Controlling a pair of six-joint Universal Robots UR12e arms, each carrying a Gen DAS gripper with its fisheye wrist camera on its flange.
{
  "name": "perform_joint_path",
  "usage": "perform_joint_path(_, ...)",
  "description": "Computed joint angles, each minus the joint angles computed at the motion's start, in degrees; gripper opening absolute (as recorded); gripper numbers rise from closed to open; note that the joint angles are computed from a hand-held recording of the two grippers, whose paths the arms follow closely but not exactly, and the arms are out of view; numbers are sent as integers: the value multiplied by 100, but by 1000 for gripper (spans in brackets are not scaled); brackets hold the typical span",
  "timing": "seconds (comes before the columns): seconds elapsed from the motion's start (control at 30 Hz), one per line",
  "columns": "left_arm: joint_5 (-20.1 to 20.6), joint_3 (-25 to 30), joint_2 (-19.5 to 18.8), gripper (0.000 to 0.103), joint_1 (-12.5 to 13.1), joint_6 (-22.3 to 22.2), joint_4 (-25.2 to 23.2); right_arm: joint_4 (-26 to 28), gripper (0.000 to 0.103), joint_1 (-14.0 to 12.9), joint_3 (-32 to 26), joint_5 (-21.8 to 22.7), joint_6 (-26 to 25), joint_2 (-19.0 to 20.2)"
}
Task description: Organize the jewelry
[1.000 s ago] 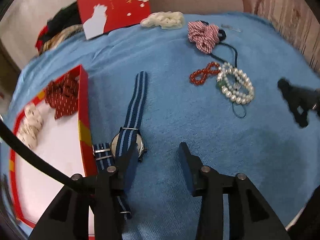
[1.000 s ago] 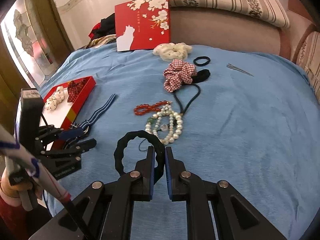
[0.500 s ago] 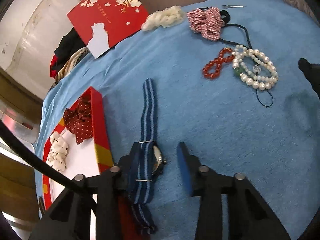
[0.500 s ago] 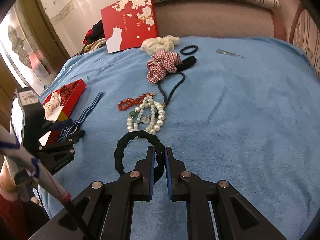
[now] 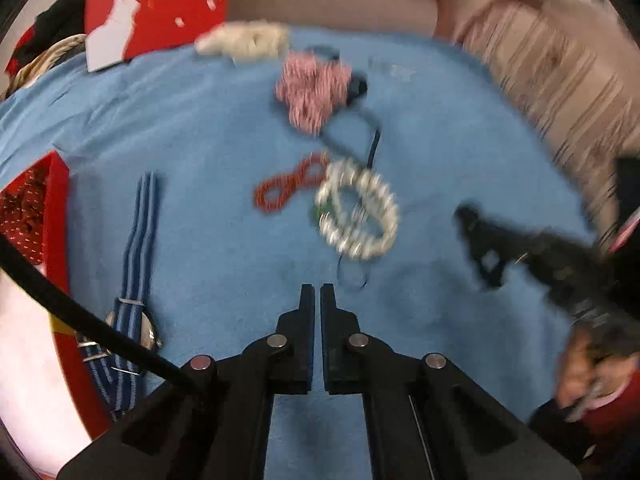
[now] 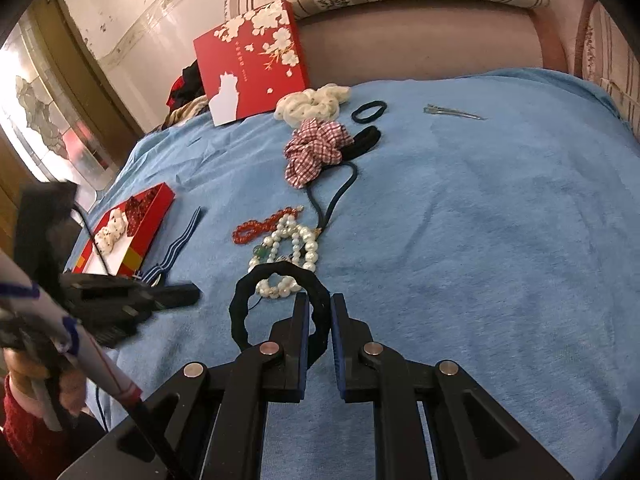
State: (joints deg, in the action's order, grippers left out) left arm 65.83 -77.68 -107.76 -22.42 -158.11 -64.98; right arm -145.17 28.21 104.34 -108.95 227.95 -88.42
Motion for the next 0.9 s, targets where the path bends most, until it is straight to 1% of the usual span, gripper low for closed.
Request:
perform_joint_path(0.03, -66, -14, 19, 14, 48, -144, 122, -14, 12, 2, 18, -18, 22, -17)
perform_joint_path(0.07, -61, -57, 52, 33, 129, -420, 391, -19, 12, -1, 32, -21, 31, -31)
perform_joint_path(0.13, 44, -153, 94, 54, 222, -746, 752, -4, 12, -2, 46, -6, 37, -47)
perform_joint_path(0.2, 294, -154, 74, 54, 291, -913, 777, 1, 12, -7, 46, 35, 5, -45)
perform_joint_path(0.27, 509, -146, 42, 54, 309, -928, 601, 39, 12, 5, 22, 27, -70, -30)
perform_joint_path(0.33, 941, -147, 6, 54, 235, -748, 435, 53, 12, 14, -1, -3, -117, -12)
perform_joint_path(0.37, 1290, -199, 21, 54, 145, -600, 444, 47, 12, 14, -3, -6, -130, -10)
perform_joint_path(0.43, 2101, -362, 57, 55, -48, -247, 847, 51, 12, 16, -15, -10, -130, 4)
perform_joint_path(0.5, 2683, -437, 31, 56, -199, 80, 1069, 82, 12, 22, -20, -21, -114, 13)
perform_joint_path(0.57, 2860, -549, 70, 58, -245, 310, 1274, 112, 12, 15, -18, -1, -82, 19)
perform_joint_path(0.63, 2789, -550, 88, 58, -219, 359, 1203, 127, 12, 6, -14, 30, -48, 20)
perform_joint_path(0.7, 2398, -384, 49, 50, -101, 262, 815, 125, 12, -6, -10, 58, -31, 23)
perform_joint_path(0.73, 2291, -346, 39, 41, -72, 212, 732, 122, 12, -9, -8, 62, -29, 24)
perform_joint_path(0.77, 2109, -312, 47, 41, -26, 123, 602, 118, 12, -11, -7, 61, -25, 24)
perform_joint_path(0.83, 1278, -200, 50, 41, 144, -73, 142, 95, 12, -7, 10, 48, -17, 13)
perform_joint_path(0.87, 909, -184, 66, 41, 193, -65, -50, 78, 12, -8, 14, 42, -13, 8)
perform_joint_path(0.9, 425, -170, 83, 41, 241, 34, -302, 58, 12, -9, 19, 34, -11, 4)
